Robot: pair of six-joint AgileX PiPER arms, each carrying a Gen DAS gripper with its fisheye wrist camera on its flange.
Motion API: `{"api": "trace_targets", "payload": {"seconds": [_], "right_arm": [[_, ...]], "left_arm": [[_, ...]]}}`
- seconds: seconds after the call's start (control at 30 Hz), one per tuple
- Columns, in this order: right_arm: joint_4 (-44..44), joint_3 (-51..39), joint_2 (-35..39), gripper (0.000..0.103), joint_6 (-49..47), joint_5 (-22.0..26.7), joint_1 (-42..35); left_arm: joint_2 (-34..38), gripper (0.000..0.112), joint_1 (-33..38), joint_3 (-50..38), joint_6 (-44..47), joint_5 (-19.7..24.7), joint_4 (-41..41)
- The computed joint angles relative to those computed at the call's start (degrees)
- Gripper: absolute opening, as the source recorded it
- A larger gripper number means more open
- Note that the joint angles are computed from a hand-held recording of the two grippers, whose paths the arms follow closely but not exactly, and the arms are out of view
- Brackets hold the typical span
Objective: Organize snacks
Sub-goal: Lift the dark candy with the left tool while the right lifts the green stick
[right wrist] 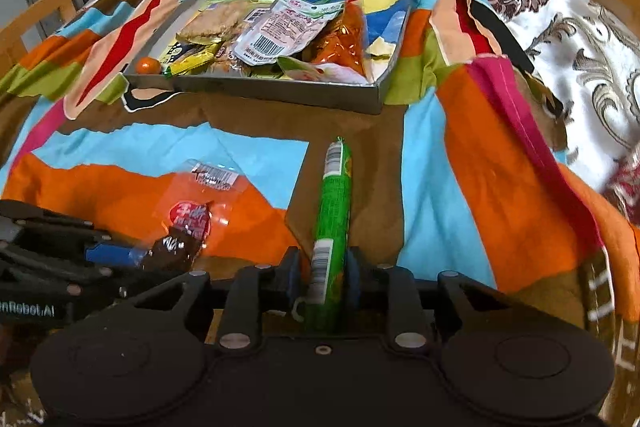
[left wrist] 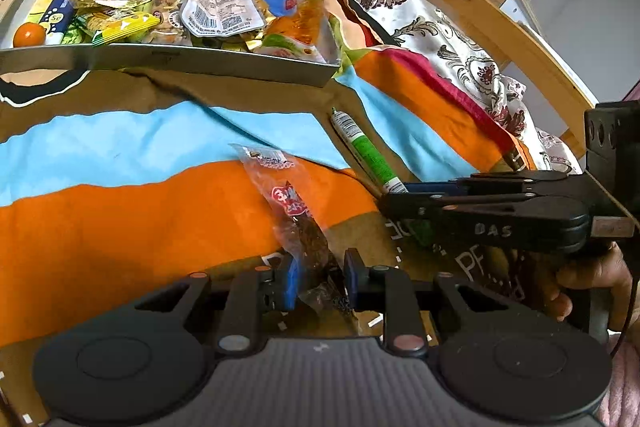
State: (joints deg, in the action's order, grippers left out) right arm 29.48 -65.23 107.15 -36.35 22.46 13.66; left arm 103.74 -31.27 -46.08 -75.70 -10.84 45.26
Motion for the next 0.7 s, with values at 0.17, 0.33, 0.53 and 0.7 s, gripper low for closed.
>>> {"api": "trace_targets", "payload": {"seconds": [0.17,0.33,0.53,0.7], "right_arm": [[-7.3,-1.3,1.1,0.027,9.8,-1.2,1.8],[-18.0,-0.6,0.9,0.022,22.5,-3.4,4.4],[-29.7,2.4,-1.2,0.019,34.9,-6.3,7.2],[-43.2,4.7,-2.7,0.019,46.8,-7.7,9.5]], "left_arm": [[1.2,0.027,0.1,0.2,7.8,-2.0,-7.1],[2.8,0.027,1.0,0.4,11.5,-4.9,-10.9],[2.7,0.026,0.1,0.5,17.1,-4.2,-16.2],[1.5,0.024,-1.3,0.8,23.3,-2.0,-22.6]]}}
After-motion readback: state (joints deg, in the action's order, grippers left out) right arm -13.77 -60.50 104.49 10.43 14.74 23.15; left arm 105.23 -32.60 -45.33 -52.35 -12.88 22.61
